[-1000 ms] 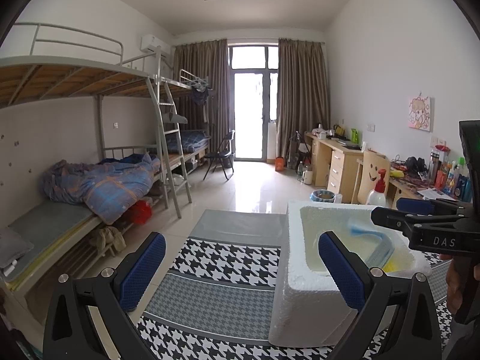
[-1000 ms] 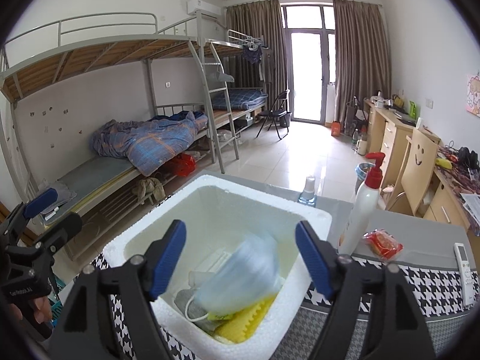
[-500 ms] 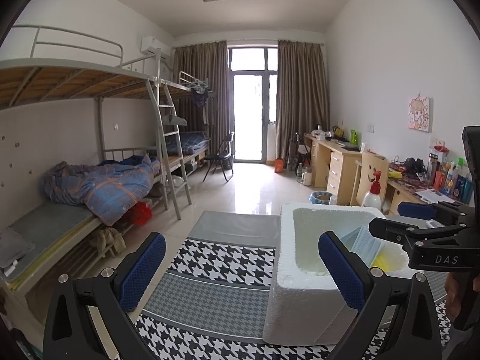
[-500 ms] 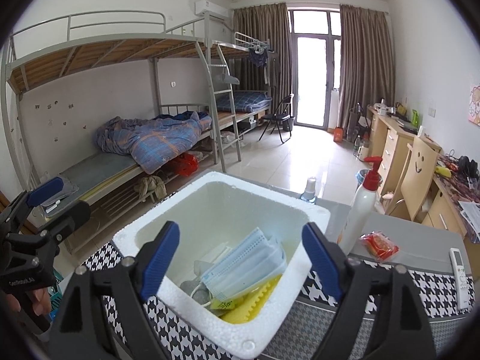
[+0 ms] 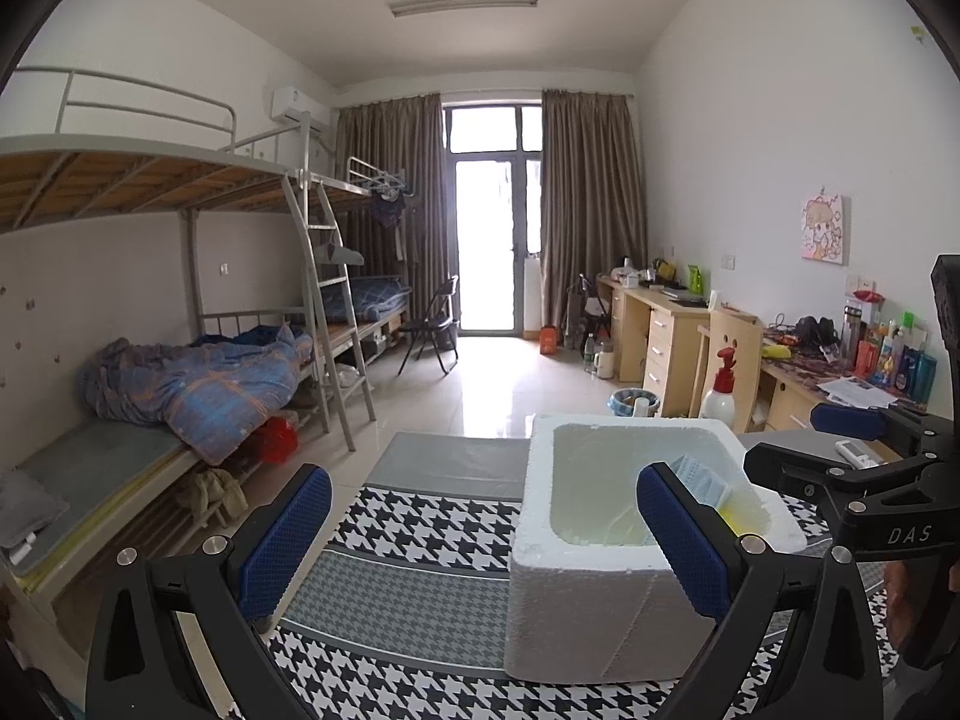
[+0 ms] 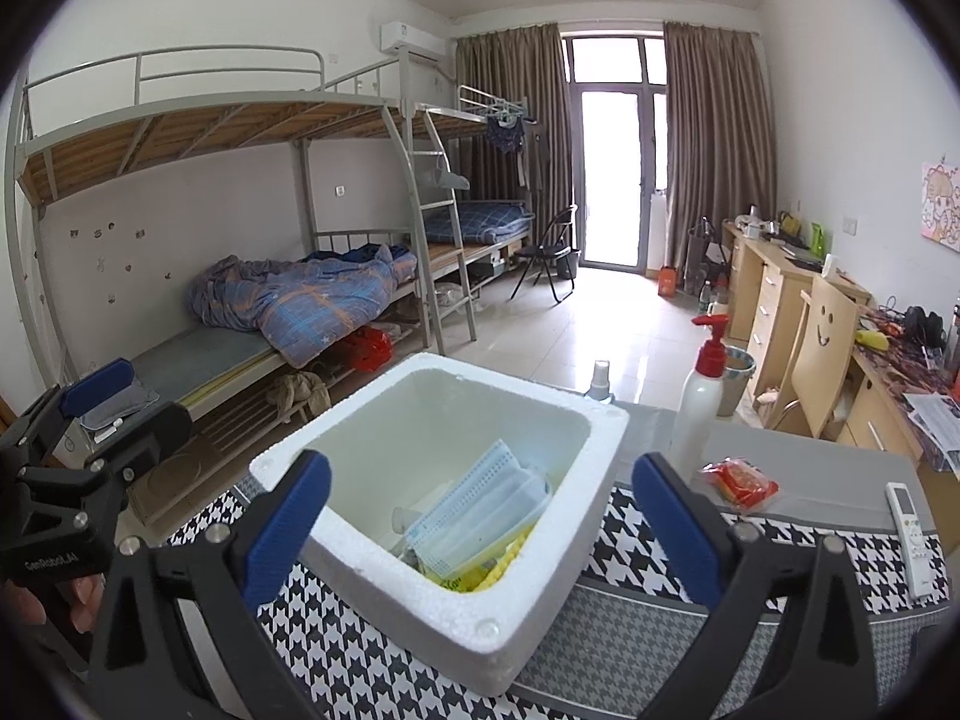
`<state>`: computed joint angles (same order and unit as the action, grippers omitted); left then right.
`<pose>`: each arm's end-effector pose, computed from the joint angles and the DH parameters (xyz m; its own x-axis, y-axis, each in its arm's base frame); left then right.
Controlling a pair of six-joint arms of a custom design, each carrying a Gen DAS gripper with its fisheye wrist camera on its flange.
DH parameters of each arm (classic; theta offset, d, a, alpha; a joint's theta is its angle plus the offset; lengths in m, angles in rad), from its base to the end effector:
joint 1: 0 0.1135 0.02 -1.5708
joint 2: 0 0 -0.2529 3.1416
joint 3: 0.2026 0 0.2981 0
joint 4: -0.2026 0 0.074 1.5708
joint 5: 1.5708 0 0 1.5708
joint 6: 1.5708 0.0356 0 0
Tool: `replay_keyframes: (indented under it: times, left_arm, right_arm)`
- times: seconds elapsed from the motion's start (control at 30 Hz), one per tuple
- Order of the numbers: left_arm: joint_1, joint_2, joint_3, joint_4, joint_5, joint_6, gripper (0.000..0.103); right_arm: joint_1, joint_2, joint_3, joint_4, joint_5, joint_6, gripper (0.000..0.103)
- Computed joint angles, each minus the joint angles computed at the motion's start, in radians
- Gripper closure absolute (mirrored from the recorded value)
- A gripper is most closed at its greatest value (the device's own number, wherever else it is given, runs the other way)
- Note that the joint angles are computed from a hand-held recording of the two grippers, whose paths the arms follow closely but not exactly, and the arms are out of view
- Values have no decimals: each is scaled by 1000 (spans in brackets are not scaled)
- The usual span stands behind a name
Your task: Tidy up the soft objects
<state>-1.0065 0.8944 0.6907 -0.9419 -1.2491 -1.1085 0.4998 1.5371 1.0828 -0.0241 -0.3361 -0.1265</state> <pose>0.1328 -0.1467 0.2327 -0.2691 -0.1040 -0.9575 -0.4102 0.9118 0.0163 0.3417 0.1999 0.2425 -0.3113 -0.3057 -0.8998 -0.7547 0.6549 0.0386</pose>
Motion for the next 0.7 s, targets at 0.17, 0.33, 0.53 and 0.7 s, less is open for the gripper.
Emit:
replay_keyframes:
  times: [0.17, 0.33, 0.53, 0.7]
  left_arm:
    - [-39, 55, 36, -71, -19, -93, 1]
    - [-71, 91, 64, -121, -35, -152, 1]
    - [-106, 134, 95, -177, -46, -226, 1]
    - [-139, 171, 126, -261, -52, -324, 1]
  right_arm:
    - [-7, -40, -44, 15, 4, -7, 1]
    - [-9, -77, -80, 23, 5, -9, 1]
    - [-23, -130, -136, 39, -8, -15, 1]
    - [-44, -170, -170, 49, -26, -7, 1]
